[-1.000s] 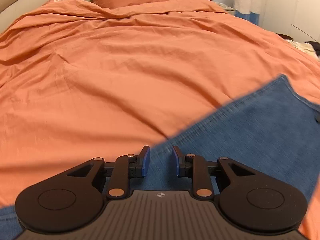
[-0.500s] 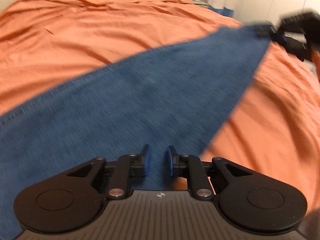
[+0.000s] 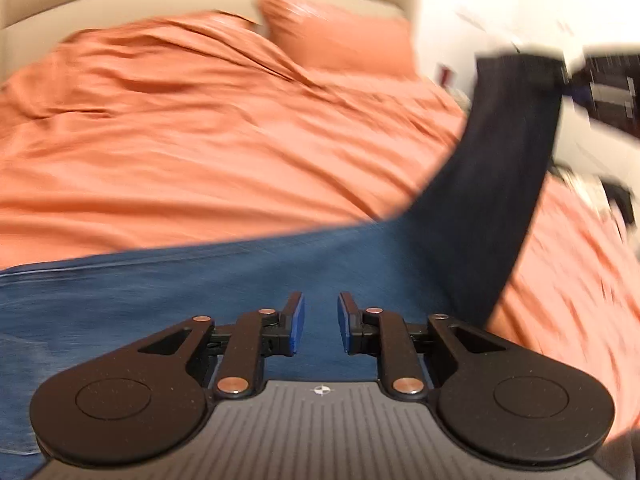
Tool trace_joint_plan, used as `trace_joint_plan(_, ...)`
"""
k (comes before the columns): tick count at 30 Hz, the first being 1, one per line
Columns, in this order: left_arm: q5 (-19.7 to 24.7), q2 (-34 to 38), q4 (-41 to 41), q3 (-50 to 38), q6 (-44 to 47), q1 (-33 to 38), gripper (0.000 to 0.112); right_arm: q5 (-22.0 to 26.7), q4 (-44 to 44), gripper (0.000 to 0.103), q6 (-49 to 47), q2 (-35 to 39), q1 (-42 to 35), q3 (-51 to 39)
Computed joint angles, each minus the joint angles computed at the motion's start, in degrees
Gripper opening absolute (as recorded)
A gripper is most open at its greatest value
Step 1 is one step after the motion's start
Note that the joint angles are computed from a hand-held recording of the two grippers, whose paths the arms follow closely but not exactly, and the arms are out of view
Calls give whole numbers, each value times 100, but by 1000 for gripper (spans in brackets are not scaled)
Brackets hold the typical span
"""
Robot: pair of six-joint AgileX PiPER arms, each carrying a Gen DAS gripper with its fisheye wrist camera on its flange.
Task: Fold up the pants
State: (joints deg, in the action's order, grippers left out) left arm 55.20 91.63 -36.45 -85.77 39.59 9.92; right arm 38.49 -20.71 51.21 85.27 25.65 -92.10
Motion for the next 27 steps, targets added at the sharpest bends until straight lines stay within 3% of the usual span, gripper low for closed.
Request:
trace_joint_plan(4, 511, 272, -461, -550, -106, 952, 28, 234, -635, 0, 750, 867, 1050, -809)
trace_joint_plan(8, 641, 462, -763, -600, -197, 1519, 29, 139, -812, 0, 1239, 1750, 1804, -1193)
trace_joint_plan(13, 780, 789, -1041, -480, -341, 1942, 29, 165, -67, 1, 1120, 2972, 2429, -1557)
trace_joint_plan(16, 873, 800, -1156, -226, -265, 2145, 37, 343, 7, 2, 1019, 3441, 2671, -1580)
trace_joint_plan(19, 1037, 971, -1250, -181, -249, 2252, 43, 158, -127, 9, 1244, 3466, 2747, -1276)
trace_joint_plan(23, 1332, 1418, -1145, -632, -708, 2152, 50, -113, 339, 32, 809, 3342, 2704, -1112)
trace_joint_plan(27, 1332, 1786, -1146, -1029, -1027, 1944, 57, -604, 1393, 35, -287, 2878, 2530, -466)
